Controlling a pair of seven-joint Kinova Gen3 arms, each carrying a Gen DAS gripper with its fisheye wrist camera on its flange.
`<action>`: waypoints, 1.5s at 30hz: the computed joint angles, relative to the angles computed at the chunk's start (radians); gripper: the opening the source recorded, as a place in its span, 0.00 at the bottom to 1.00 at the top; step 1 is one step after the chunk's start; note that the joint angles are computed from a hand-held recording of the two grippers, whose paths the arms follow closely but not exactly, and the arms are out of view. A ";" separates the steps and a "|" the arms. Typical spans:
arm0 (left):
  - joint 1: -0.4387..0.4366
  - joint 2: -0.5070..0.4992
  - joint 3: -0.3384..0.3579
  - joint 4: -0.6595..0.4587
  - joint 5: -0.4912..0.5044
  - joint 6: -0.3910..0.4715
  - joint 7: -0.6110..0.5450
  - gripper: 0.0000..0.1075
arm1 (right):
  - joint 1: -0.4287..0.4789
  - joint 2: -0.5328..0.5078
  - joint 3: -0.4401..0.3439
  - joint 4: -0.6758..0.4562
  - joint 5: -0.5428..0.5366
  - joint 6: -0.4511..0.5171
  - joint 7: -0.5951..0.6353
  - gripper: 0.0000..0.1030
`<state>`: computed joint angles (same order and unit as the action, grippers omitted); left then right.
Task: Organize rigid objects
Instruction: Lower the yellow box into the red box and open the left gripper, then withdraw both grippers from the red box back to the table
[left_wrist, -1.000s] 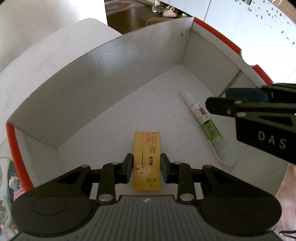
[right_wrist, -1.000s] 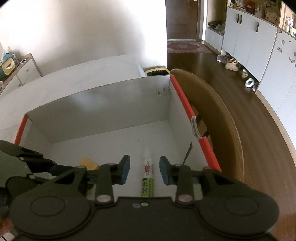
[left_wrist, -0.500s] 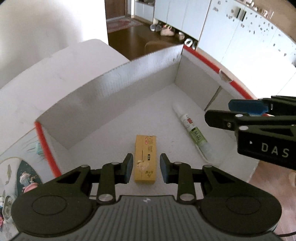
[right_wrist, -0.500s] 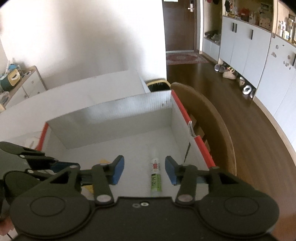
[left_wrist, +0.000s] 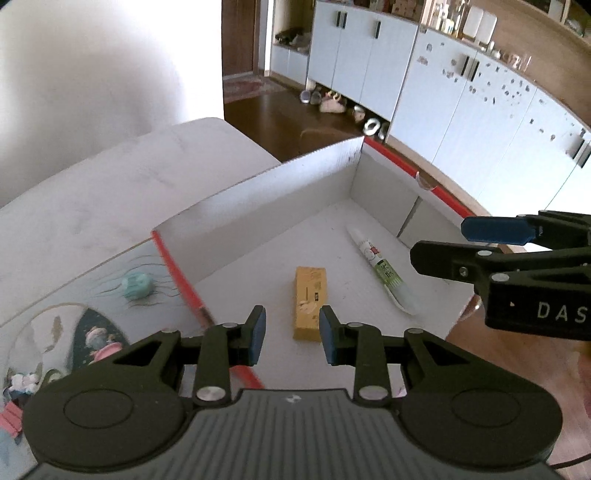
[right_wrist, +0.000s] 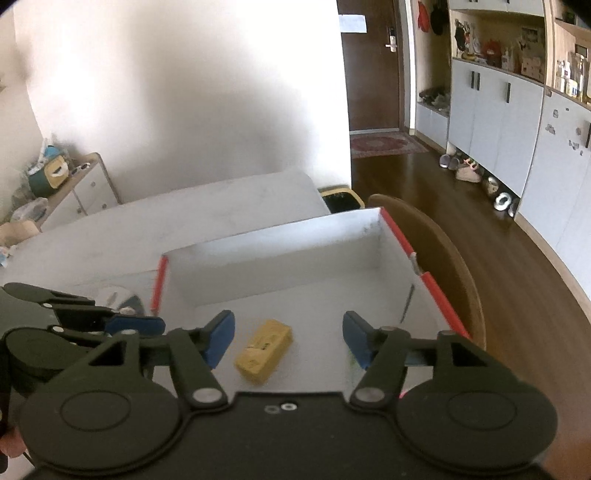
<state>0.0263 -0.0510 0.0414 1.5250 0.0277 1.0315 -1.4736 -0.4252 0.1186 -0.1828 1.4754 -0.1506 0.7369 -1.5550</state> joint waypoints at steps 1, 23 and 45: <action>-0.003 -0.014 -0.005 0.012 0.005 -0.004 -0.007 0.28 | -0.006 -0.005 -0.002 0.006 0.005 -0.007 -0.007 0.63; -0.112 -0.302 -0.200 0.190 0.141 0.018 -0.275 0.28 | -0.173 -0.129 -0.106 0.134 0.225 -0.137 -0.335 0.87; -0.177 -0.461 -0.519 0.347 0.153 0.027 -0.546 0.71 | -0.387 -0.061 -0.179 0.151 0.419 -0.143 -0.527 0.96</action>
<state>-0.1504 -0.5123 -0.4774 1.8716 0.1806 1.0588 -2.0192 -0.8126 0.0571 -0.3614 1.6263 0.2687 0.5937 -2.0821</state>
